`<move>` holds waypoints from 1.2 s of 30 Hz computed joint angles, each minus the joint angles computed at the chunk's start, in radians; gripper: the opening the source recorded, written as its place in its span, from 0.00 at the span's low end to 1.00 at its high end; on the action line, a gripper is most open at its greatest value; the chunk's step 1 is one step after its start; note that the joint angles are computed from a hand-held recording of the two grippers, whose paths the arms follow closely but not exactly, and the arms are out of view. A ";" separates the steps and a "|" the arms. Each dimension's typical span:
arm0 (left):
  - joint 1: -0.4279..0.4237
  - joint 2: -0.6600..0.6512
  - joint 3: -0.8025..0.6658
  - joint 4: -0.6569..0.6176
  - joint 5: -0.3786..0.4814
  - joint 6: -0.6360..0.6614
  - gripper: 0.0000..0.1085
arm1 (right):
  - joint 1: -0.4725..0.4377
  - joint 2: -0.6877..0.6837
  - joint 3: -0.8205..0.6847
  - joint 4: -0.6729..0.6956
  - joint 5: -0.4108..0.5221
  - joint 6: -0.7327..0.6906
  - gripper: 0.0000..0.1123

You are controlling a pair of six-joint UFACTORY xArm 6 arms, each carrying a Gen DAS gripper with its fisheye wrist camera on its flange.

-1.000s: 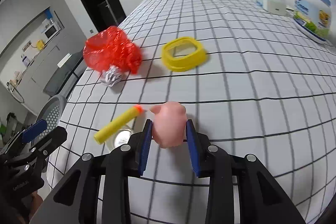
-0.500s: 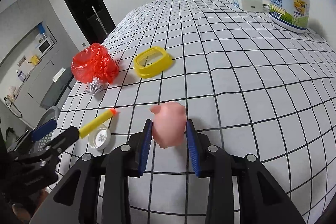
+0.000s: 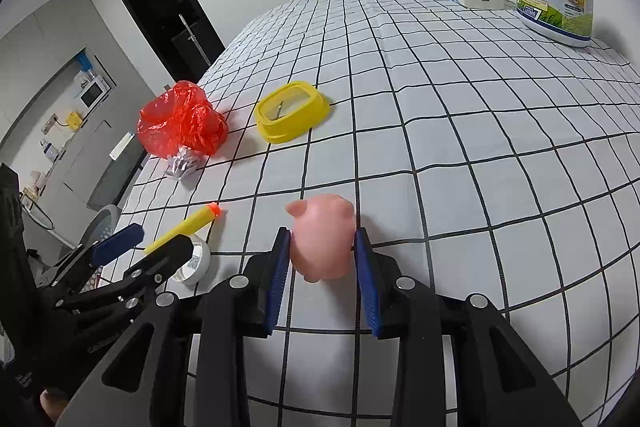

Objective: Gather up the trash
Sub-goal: 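Close the left tool on the yellow foam dart and lift it, then carry the foam dart and pig toy over the grey basket with both tools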

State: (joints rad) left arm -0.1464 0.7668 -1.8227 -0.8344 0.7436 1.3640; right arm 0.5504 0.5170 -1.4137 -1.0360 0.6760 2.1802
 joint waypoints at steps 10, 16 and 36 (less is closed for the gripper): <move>-0.005 -0.002 0.005 0.023 0.019 -0.006 0.24 | -0.003 0.002 0.003 -0.008 -0.015 0.009 0.28; 0.000 -0.001 -0.004 0.025 0.034 -0.015 0.12 | -0.004 0.003 0.002 -0.010 -0.018 0.014 0.28; 0.083 0.017 -0.088 -0.033 0.077 0.005 0.12 | 0.038 0.050 -0.114 0.045 0.055 -0.084 0.28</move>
State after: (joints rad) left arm -0.0630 0.7836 -1.9105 -0.8679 0.8203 1.3694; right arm 0.5888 0.5668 -1.5274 -0.9913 0.7314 2.0960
